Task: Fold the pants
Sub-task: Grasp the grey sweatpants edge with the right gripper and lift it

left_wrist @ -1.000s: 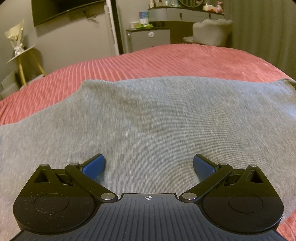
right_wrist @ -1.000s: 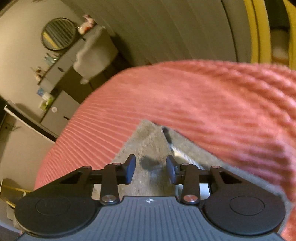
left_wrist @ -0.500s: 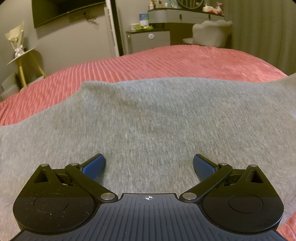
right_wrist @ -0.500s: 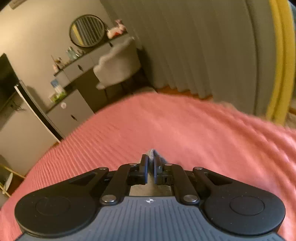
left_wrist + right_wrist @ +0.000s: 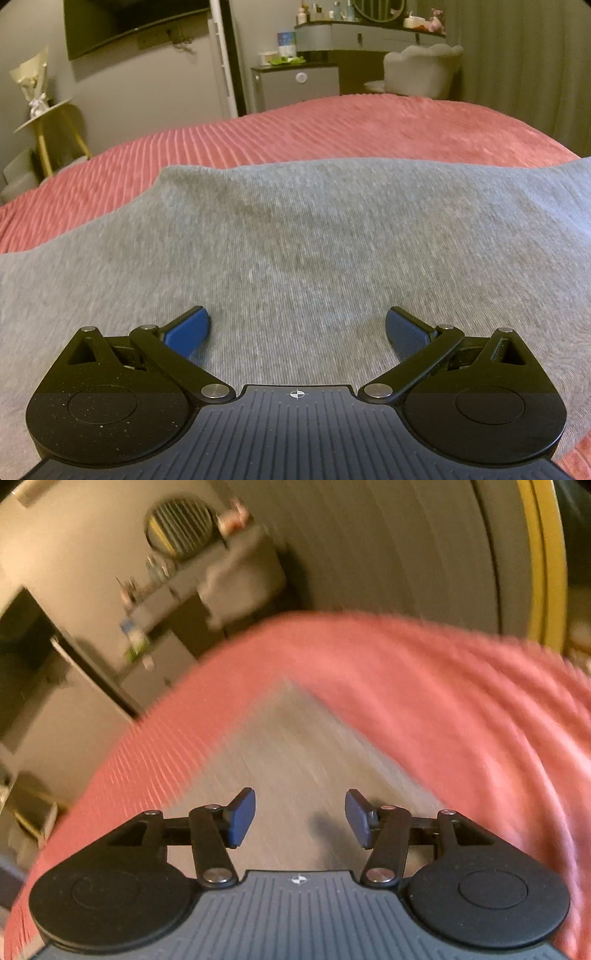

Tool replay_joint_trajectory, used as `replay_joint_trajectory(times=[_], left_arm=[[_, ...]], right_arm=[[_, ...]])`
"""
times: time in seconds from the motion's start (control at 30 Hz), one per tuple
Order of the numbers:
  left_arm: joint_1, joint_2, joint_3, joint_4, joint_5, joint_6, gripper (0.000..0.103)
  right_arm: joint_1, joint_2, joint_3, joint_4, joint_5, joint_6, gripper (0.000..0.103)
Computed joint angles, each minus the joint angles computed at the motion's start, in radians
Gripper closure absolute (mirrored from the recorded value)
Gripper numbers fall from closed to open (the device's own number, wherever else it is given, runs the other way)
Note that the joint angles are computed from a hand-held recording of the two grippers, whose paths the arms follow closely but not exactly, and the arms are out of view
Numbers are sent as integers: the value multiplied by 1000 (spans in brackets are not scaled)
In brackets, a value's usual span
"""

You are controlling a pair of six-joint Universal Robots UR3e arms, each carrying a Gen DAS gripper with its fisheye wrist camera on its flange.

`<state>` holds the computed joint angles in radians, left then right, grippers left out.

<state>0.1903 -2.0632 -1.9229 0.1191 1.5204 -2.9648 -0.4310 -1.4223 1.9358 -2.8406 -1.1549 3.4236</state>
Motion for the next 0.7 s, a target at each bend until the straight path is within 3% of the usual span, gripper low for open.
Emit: replay_joint_trajectory(times=[0.03, 0.1, 0.17, 0.2, 0.23, 0.3, 0.4, 0.5, 0.67, 0.7], left_arm=[[1, 4, -3, -1, -2, 2, 0], [5, 19, -10, -15, -2, 10, 0], [3, 34, -13, -29, 13, 14, 0], [-3, 40, -13, -34, 30, 11, 0], [-10, 47, -13, -40, 52, 9, 0], [-19, 63, -21, -44, 82, 7, 0], [-29, 95, -47, -42, 117, 2, 0], [-28, 143, -86, -38, 125, -5, 0], [-39, 178, -98, -59, 141, -18, 0], [-42, 174, -93, -68, 146, -23, 0]], right_arm=[[-11, -18, 42, 5, -39, -20, 56], [-66, -63, 173, -133, -60, 38, 69], [-65, -131, 252, -218, -154, 153, 53], [-59, -161, 298, -284, -187, 166, 32], [-78, -185, 353, -363, -154, 169, 16], [-155, -227, 441, -420, 13, 183, 11], [-267, -228, 527, -413, 231, 226, 11], [-324, -159, 585, -479, 352, 286, 11], [-321, 66, 591, -783, 340, 472, 23], [-326, 108, 574, -821, 344, 502, 39]])
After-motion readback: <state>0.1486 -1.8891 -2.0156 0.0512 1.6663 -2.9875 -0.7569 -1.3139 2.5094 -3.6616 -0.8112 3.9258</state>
